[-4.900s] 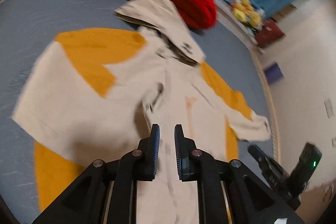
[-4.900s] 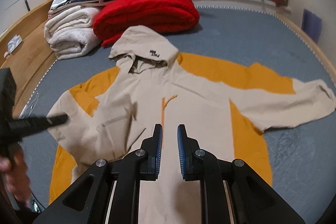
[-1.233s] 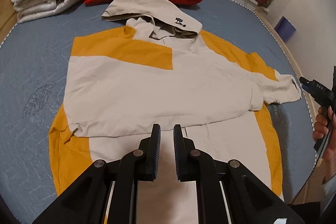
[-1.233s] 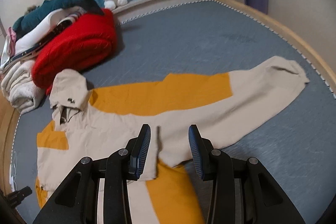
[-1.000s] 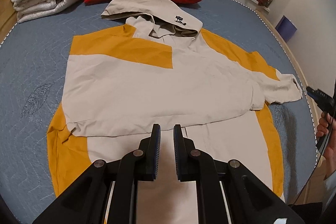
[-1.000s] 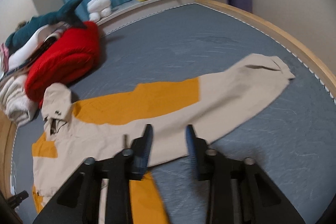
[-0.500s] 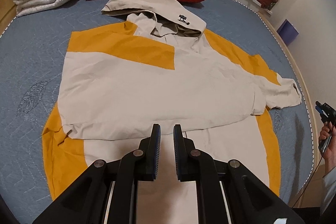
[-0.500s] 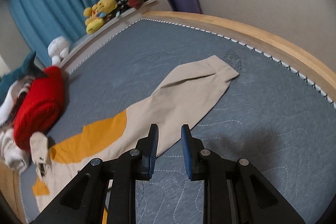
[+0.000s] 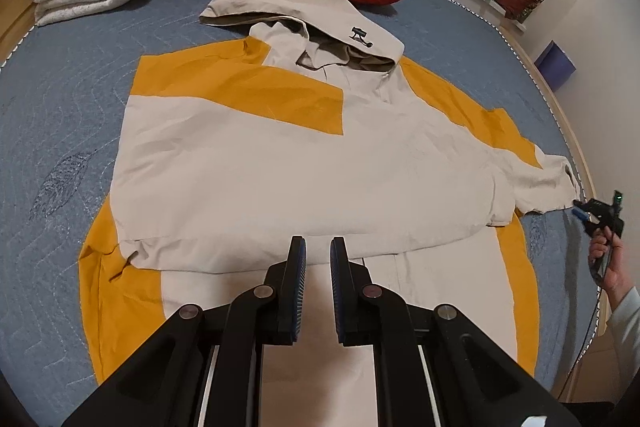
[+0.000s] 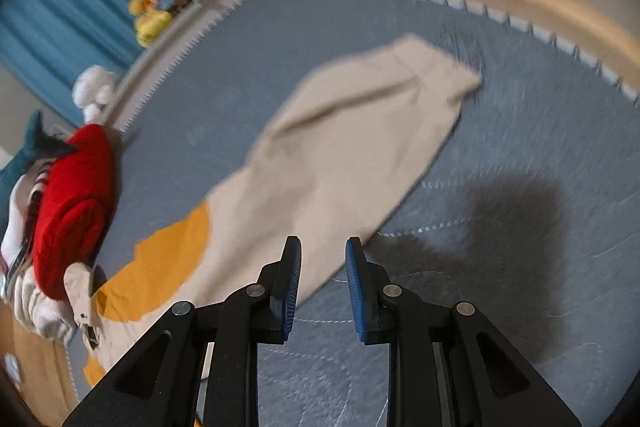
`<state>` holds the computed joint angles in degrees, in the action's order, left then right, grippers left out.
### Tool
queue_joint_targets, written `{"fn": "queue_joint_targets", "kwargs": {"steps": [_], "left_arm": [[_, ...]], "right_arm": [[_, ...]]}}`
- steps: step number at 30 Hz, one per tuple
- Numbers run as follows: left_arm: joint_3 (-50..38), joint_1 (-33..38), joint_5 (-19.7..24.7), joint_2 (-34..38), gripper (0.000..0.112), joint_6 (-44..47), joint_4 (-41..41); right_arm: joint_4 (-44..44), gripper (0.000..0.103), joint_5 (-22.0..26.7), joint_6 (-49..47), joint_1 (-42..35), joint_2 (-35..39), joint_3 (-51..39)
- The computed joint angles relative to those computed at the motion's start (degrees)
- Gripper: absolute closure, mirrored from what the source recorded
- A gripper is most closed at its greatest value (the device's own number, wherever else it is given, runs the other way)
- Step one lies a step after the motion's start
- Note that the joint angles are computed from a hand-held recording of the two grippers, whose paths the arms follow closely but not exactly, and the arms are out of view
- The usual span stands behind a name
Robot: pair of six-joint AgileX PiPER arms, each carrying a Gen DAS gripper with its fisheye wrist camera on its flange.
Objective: Fold large clothes
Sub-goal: 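Move the right tool to the other jacket sleeve cuff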
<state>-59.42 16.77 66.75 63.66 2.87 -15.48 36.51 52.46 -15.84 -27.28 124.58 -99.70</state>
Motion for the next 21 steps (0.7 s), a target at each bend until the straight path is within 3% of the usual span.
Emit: {"fn": "queue_joint_targets", "kwargs": {"steps": [2, 5, 16, 20, 21], "left_arm": [[0.27, -0.58, -0.63, 0.21, 0.102, -0.30, 0.55], [0.83, -0.75, -1.11, 0.70, 0.102, -0.23, 0.99], [0.24, 2.28, -1.59, 2.28, 0.102, 1.65, 0.47], [-1.44, 5.39, -0.88, 2.80, 0.102, 3.70, -0.51], [-1.92, 6.32, -0.58, 2.94, 0.102, 4.20, -0.94]], "right_arm": [[-0.51, 0.077, 2.87, 1.37, 0.08, 4.24, -3.71], [-2.43, 0.075, 1.46, 4.39, 0.34, 7.21, -5.02], [7.59, 0.075, -2.95, 4.42, -2.17, 13.06, -8.56], [3.73, 0.077, -3.05, 11.31, -1.29, 15.49, -14.42], [1.67, 0.083, -3.14, 13.64, -0.75, 15.52, -15.48]]}}
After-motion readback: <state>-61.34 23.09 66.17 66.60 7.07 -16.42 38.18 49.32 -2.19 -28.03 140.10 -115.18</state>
